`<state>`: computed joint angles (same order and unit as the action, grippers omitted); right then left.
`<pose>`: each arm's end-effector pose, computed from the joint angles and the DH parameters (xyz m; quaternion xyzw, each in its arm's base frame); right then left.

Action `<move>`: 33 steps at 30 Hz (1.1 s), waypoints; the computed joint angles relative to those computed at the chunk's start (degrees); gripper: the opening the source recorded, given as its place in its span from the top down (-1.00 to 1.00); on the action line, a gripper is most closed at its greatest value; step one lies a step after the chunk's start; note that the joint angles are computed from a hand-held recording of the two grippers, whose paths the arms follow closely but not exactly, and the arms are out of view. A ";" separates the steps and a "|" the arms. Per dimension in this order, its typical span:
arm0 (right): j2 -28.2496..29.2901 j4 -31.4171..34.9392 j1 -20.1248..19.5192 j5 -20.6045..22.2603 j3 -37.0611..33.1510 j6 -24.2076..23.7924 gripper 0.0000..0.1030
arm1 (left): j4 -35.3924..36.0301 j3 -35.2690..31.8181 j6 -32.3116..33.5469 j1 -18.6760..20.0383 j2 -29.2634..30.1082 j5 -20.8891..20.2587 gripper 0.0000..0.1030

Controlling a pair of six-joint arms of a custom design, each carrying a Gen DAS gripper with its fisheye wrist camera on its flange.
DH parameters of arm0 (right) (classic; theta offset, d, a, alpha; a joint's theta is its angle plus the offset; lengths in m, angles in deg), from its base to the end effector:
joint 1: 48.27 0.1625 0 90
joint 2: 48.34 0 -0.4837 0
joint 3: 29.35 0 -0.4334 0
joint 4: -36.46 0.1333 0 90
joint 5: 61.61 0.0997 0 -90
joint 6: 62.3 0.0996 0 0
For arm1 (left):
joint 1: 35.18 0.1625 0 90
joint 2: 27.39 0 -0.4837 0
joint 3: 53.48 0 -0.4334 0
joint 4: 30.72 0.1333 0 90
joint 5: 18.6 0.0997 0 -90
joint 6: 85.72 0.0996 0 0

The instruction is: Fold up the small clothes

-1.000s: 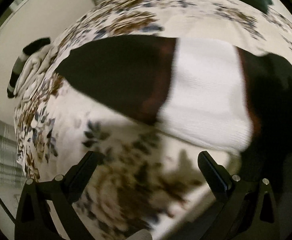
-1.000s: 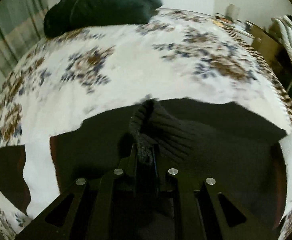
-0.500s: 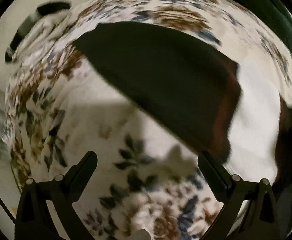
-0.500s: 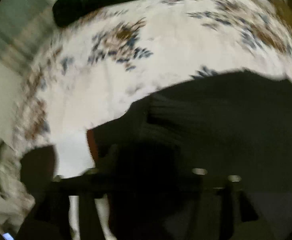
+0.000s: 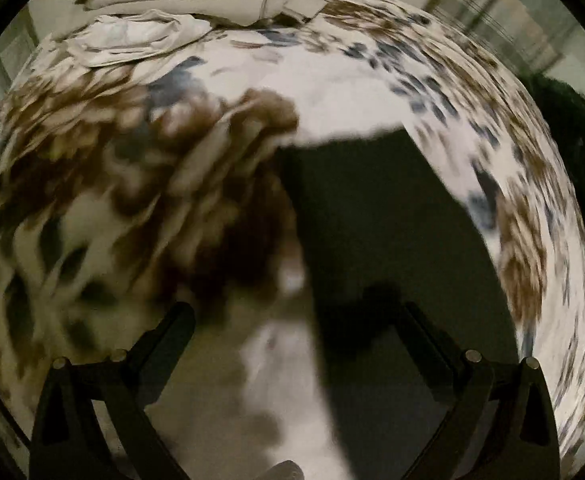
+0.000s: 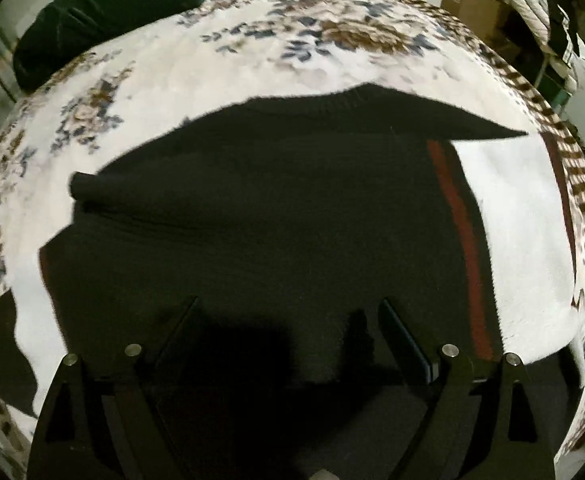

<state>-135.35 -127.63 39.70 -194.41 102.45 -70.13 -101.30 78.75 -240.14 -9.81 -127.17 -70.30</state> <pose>0.0495 -0.4576 0.3253 -0.0466 -0.9043 0.2043 0.3719 -0.1727 -0.2978 0.2799 -0.4980 0.7031 -0.4161 0.2908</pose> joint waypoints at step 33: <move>-14.94 6.15 -7.85 -0.37 -1.82 -11.19 -0.92 | -12.09 -36.96 56.33 -11.42 45.13 20.89 0.79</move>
